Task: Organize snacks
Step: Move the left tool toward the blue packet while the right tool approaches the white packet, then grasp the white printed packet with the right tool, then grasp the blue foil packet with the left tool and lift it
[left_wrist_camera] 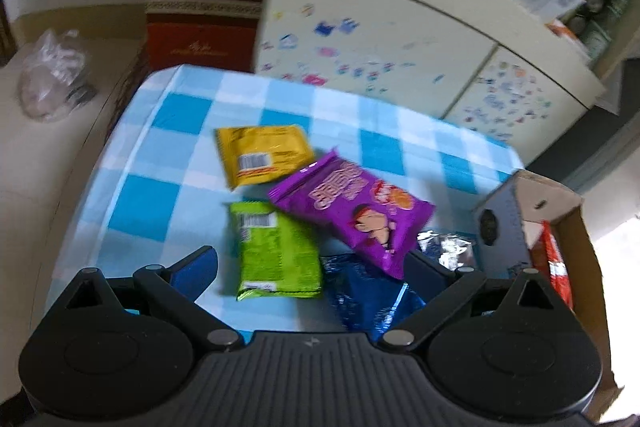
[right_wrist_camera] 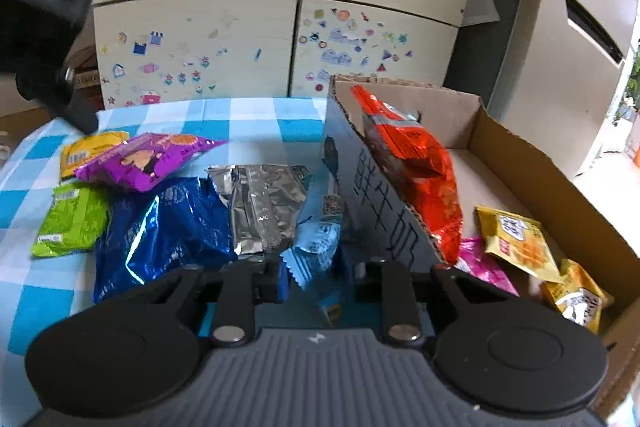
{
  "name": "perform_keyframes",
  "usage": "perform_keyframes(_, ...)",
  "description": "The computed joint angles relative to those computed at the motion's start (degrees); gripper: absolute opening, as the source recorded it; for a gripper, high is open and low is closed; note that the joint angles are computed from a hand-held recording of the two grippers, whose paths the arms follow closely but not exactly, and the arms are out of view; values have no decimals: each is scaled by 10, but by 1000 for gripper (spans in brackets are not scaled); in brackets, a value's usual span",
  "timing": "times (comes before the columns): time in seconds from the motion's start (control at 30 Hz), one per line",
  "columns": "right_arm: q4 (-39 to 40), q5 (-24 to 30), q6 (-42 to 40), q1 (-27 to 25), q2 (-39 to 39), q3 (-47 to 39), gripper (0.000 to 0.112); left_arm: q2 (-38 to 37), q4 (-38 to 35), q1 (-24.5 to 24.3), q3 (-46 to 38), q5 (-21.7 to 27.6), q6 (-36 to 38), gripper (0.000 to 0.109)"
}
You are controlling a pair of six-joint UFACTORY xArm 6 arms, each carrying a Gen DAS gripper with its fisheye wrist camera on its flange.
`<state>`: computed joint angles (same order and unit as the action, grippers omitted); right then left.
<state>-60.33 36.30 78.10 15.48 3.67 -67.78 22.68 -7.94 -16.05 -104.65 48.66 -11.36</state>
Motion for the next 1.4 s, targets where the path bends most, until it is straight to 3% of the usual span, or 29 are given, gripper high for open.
perform_keyframes(0.13,-3,-62,-24,-11,6,2,23,17,8,7,-23,30,-37,101)
perform_keyframes(0.37,30,-138,-91,-9,10,8,23,27,12,16,-37,42,-51,101)
perform_keyframes(0.57,210,-198,-222,-8,-11,39,23,29,4,19,-35,45,-42,101)
perform_keyframes(0.73,391,-194,-246,-22,-35,68,25,35,11,12,-32,41,-34,101)
perform_keyframes(0.87,361,-165,-204,-35,-49,74,35,40,38,1,-25,33,-29,101)
perform_keyframes(0.93,347,-168,-190,-38,-59,81,47,41,58,-6,-18,22,-24,101)
perform_keyframes(1.0,327,-169,-177,-39,-65,83,52,39,78,-13,-6,3,-15,101)
perform_keyframes(1.17,309,-160,-168,-43,-67,83,53,29,72,-13,29,-34,8,93)
perform_keyframes(1.4,380,-175,-209,-50,-60,93,53,-13,13,-2,77,-39,72,82)
